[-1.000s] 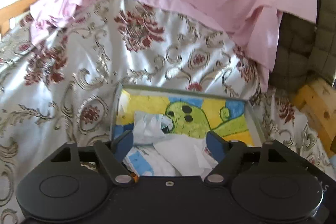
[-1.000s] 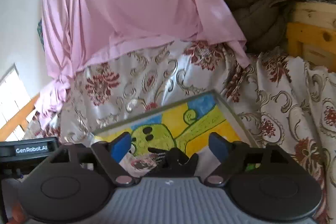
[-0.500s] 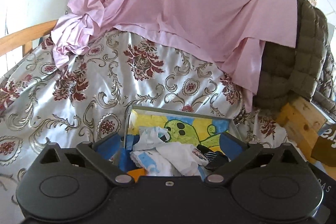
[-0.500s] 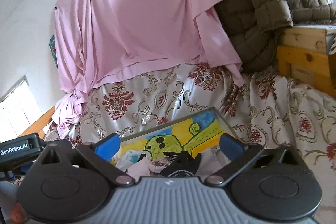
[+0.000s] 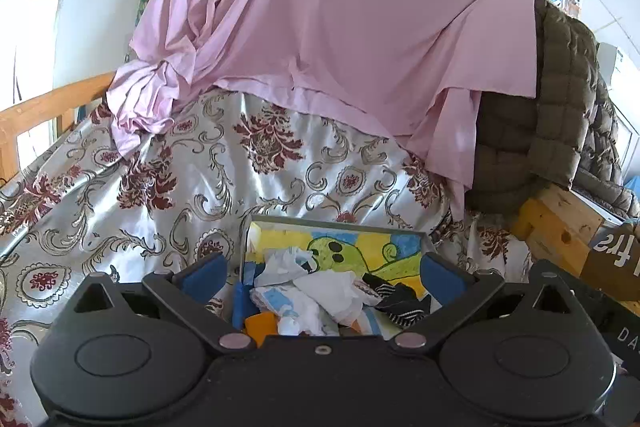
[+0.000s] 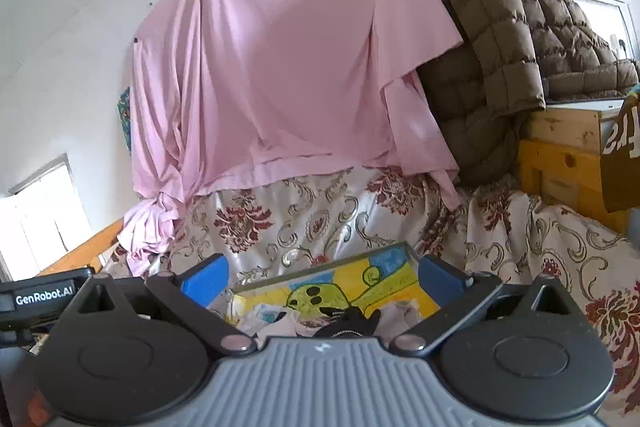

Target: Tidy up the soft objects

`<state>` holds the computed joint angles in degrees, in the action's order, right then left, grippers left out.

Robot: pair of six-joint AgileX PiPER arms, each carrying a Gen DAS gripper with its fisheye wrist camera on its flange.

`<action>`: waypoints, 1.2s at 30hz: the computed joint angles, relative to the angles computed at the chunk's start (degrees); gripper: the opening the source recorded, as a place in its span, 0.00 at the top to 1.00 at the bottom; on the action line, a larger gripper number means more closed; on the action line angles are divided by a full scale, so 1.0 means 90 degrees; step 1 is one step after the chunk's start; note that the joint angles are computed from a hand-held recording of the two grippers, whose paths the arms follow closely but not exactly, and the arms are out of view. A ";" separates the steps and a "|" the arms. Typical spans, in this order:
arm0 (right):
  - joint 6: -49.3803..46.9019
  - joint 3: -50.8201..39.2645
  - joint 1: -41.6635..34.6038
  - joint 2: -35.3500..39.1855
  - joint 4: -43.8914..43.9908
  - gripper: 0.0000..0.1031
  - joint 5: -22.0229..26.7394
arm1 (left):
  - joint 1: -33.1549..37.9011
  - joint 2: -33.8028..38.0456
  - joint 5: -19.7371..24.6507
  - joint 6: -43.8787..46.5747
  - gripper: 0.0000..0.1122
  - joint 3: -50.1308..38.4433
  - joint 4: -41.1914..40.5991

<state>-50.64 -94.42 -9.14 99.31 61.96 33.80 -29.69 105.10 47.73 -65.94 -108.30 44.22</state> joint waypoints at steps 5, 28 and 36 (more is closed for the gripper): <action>-0.0417 0.0283 -0.0078 -0.0197 0.0399 0.00 -0.0035 | -0.0204 -0.0019 0.0110 -0.0279 0.09 0.0016 0.0401; -0.2483 0.2895 -0.0736 -0.1801 0.1696 0.00 -0.0068 | -0.1576 -0.1148 0.0649 -0.3260 0.09 0.2724 0.2695; -0.2557 0.3714 -0.0882 -0.2500 0.1666 0.00 -0.0105 | -0.2027 -0.1754 0.0950 -0.3861 0.09 0.3808 0.2870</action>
<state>-73.66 -60.99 -17.08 76.81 76.96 32.86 -47.93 89.31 56.28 -100.69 -74.02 70.05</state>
